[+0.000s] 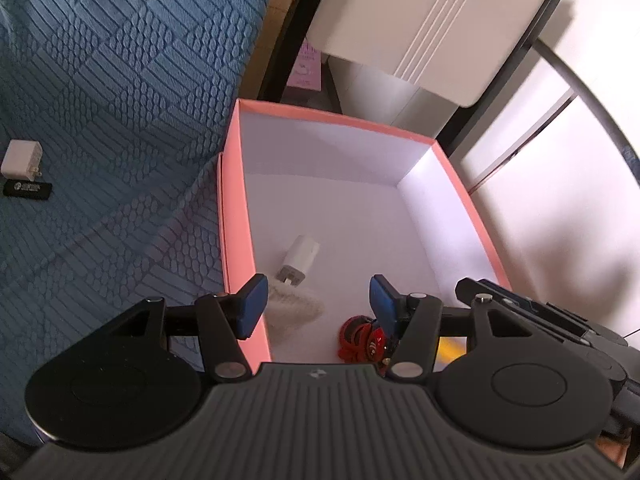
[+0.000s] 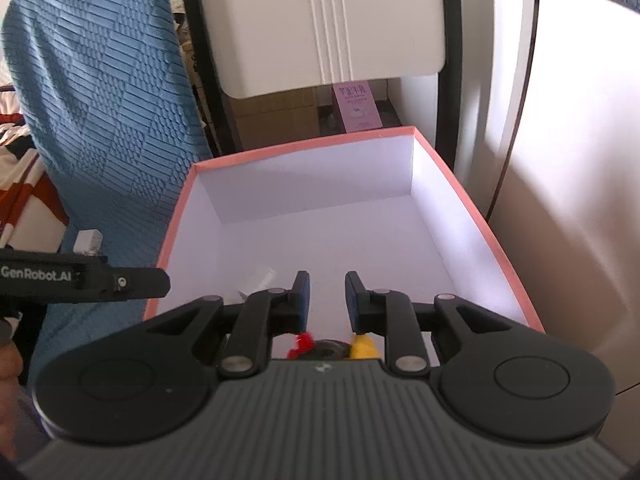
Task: Organize rigid objects
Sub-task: 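Carry brush and screwdriver over the pink box and open both grippers, then withdraw both open grippers from the box toward the charger cube and USB stick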
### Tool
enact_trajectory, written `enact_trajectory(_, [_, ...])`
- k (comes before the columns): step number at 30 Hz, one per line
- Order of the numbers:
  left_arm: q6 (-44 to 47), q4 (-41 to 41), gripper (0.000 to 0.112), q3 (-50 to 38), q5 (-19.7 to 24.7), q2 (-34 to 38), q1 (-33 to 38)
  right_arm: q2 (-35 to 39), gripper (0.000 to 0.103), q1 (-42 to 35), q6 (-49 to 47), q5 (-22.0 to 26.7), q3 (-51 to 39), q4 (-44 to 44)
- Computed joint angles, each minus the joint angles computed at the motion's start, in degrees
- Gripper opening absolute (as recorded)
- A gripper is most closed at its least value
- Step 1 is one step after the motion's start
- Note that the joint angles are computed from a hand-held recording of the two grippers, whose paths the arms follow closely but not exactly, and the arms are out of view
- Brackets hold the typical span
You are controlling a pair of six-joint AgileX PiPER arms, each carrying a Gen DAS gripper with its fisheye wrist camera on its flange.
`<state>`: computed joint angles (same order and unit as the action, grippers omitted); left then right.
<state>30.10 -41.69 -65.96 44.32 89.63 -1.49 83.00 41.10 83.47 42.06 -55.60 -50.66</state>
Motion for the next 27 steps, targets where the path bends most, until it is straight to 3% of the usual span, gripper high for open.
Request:
enact_trajectory(7, [6.1,-3.1,0.062,4.5,-2.2,-6.5,3.9,-0.3,0.023,5.8,4.5,1.2,-1.8,-4.0])
enact_trajectory(17, [17.9,-12.5,0.062,10.8,-1.0,-17.2,15.6,2.1,0.023,15.4,7.7,4.0,-5.9,-11.3])
enact_trajectory(27, [32.1,-19.2,0.062,17.1,5.8,-22.2,32.2,5.5,0.023,21.2,9.3,5.2,-9.4,-12.1])
